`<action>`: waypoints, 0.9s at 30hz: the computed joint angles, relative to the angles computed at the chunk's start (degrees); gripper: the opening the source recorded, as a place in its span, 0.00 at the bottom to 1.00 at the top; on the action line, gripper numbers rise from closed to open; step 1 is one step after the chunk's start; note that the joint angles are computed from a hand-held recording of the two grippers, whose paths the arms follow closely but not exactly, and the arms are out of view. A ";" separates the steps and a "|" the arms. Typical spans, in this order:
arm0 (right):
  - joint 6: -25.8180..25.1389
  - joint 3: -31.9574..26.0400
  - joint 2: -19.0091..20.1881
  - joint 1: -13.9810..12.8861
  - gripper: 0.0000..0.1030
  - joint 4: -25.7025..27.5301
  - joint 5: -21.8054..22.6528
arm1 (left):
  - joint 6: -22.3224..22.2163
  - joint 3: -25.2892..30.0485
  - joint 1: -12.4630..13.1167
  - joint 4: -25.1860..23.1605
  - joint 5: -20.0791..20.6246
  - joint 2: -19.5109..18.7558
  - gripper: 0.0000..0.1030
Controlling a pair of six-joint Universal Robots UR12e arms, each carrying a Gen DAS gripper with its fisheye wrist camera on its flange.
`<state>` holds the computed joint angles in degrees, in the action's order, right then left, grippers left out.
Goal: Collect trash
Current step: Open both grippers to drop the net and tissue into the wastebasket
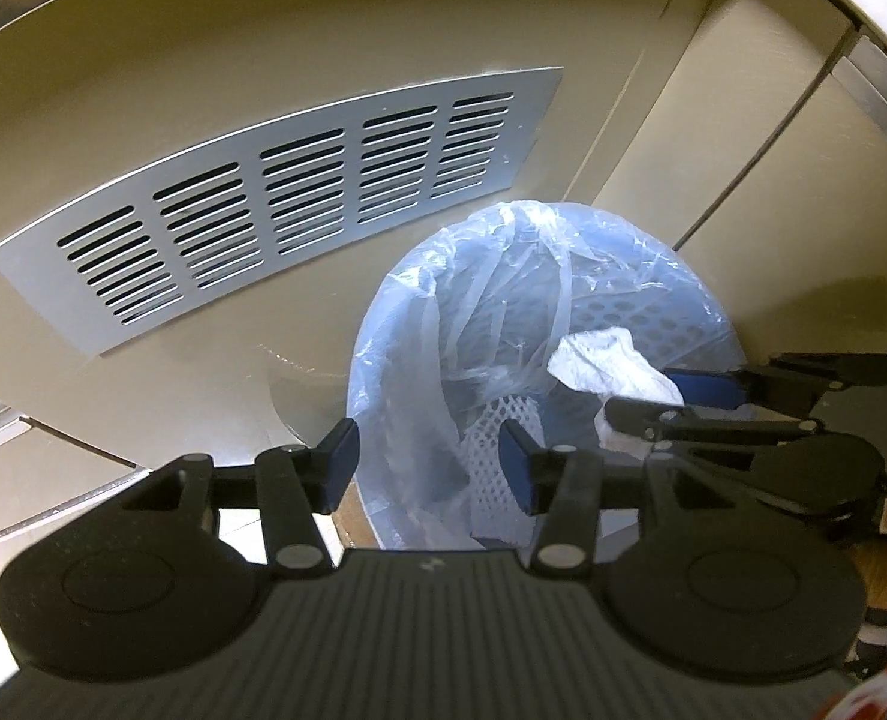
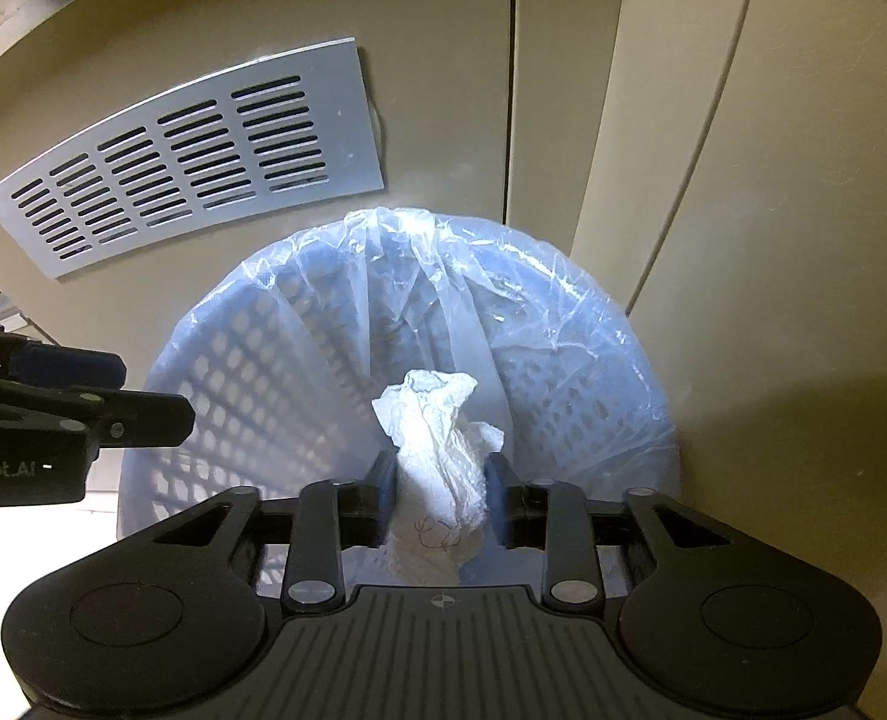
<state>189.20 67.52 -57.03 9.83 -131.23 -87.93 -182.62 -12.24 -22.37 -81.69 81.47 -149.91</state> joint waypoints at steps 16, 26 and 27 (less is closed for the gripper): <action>0.20 -0.89 -1.51 1.00 0.65 -0.06 0.44 | -0.74 -10.06 0.54 6.48 1.40 6.72 0.51; 1.47 -3.06 -4.83 2.10 0.65 -3.71 0.61 | -0.56 -13.21 1.27 11.02 -0.14 11.74 0.61; 1.47 -3.28 -5.18 2.14 0.65 -4.74 0.39 | 0.14 -12.56 1.31 11.29 -0.59 11.73 0.61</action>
